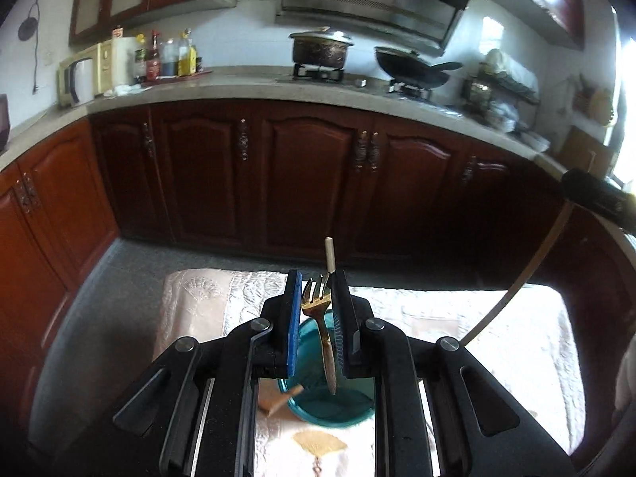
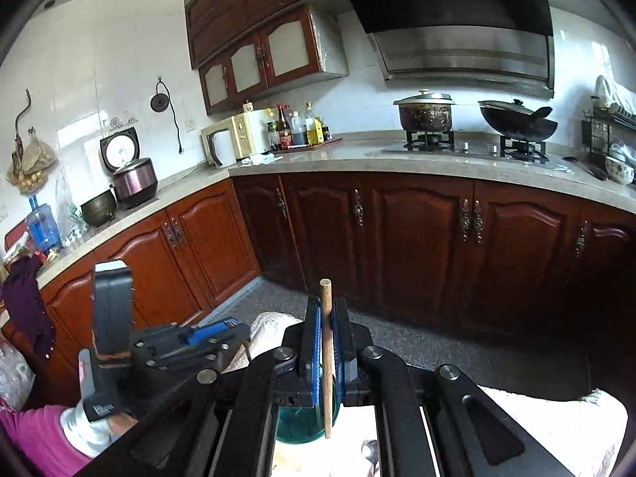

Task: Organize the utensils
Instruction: 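Lift the fork and chopstick and carry both above the cup, then lower the fork with the left tool while the right tool lowers its chopstick into the cup, opening both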

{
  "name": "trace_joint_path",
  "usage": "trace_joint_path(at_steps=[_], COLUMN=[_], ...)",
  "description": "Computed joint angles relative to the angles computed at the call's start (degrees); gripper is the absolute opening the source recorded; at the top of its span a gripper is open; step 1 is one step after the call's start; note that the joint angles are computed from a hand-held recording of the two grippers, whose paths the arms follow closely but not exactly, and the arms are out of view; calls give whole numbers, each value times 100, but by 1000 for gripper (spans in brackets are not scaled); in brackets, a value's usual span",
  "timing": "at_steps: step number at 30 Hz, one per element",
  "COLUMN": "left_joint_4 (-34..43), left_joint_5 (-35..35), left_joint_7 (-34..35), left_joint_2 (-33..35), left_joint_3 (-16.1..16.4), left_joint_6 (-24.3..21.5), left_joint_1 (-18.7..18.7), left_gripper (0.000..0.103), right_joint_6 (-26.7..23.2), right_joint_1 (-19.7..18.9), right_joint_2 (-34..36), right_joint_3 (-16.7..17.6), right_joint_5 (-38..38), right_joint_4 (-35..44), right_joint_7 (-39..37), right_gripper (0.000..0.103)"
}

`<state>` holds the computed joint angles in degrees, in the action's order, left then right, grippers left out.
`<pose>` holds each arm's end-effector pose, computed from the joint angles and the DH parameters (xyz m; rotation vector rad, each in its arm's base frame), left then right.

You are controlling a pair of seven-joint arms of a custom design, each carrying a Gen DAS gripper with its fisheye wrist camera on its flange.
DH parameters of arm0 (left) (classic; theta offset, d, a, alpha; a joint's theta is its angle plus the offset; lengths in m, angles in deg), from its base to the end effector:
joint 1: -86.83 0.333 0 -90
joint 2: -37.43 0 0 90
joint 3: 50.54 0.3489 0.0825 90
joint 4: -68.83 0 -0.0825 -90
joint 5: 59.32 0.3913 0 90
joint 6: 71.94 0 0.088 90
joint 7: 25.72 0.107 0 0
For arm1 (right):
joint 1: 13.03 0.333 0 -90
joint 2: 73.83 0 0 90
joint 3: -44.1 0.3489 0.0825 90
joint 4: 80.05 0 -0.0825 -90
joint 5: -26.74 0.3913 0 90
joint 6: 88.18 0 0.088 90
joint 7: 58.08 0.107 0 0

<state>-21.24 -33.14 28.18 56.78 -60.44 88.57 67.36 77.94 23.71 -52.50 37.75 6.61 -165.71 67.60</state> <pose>0.6326 -0.3556 0.5834 -1.5573 1.9134 -1.0671 0.6170 0.4051 0.6102 -1.6790 1.3279 -0.5776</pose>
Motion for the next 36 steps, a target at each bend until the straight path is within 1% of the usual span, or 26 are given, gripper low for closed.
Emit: trace_joint_path(at_steps=[2, 3, 5, 8, 13, 16, 18, 23, 25, 27, 29, 30, 31, 33, 36], left_joint_4=[161, 230, 347, 461, 638, 726, 780, 935, 960, 973, 980, 989, 993, 958, 926], left_joint_5=[260, 417, 714, 863, 884, 835, 760, 433, 384, 348, 292, 245, 200, 90, -119], left_joint_7=[-274, -414, -688, -821, -824, -731, -648, -432, -418, -421, -395, -379, -368, -342, -253], left_joint_2=[150, 218, 335, 480, 679, 783, 861, 1035, 1070, 1081, 1081, 1087, 1089, 1065, 1037], left_joint_3=[184, 273, 415, 420, 365, 313, 278, 179, 195, 203, 190, 173, 159, 121, 35], left_joint_6=[-110, -169, -288, -389, -603, -740, -871, -1182, -1251, -1276, -1302, -1305, -1305, -1265, -1272], left_joint_1=[-167, -248, -388, -397, -403, -416, -417, -386, -398, -405, -387, -369, -354, -305, -228], left_gripper=[14, 14, 14, 14, 14, 14, 14, 13, 13, 13, 13, 13, 13, 13, 16], right_joint_6=[-78, -44, -87, -175, -229, -414, -558, -808, -728, -657, -703, -714, -685, -606, -577], right_joint_1=[-99, -119, -234, -292, -376, -453, -566, -630, -565, -614, -631, -627, -638, -665, -671], right_joint_2=[232, 284, 458, 662, 853, 1031, 1167, 1424, 1456, 1475, 1465, 1441, 1409, 1322, 1219], right_joint_3=[121, 138, 284, 355, 467, 572, 725, 778, 671, 714, 724, 714, 727, 755, 745], right_joint_5=[174, 238, 509, 826, 1324, 1616, 1874, 2257, 2277, 2379, 2441, 2449, 2474, 2553, 2613], right_joint_4=[257, 279, 433, 604, 707, 848, 956, 1143, 1096, 1067, 1024, 978, 910, 729, 544], right_joint_7=[-169, -226, -469, -739, -1113, -1346, -1547, -1698, -1607, -1644, -1682, -1692, -1713, -1723, -1696], right_gripper=[5, 5, 5, 5, 5, 5, 5, 5, 5, 5, 13, 24, 29, 29, 29])
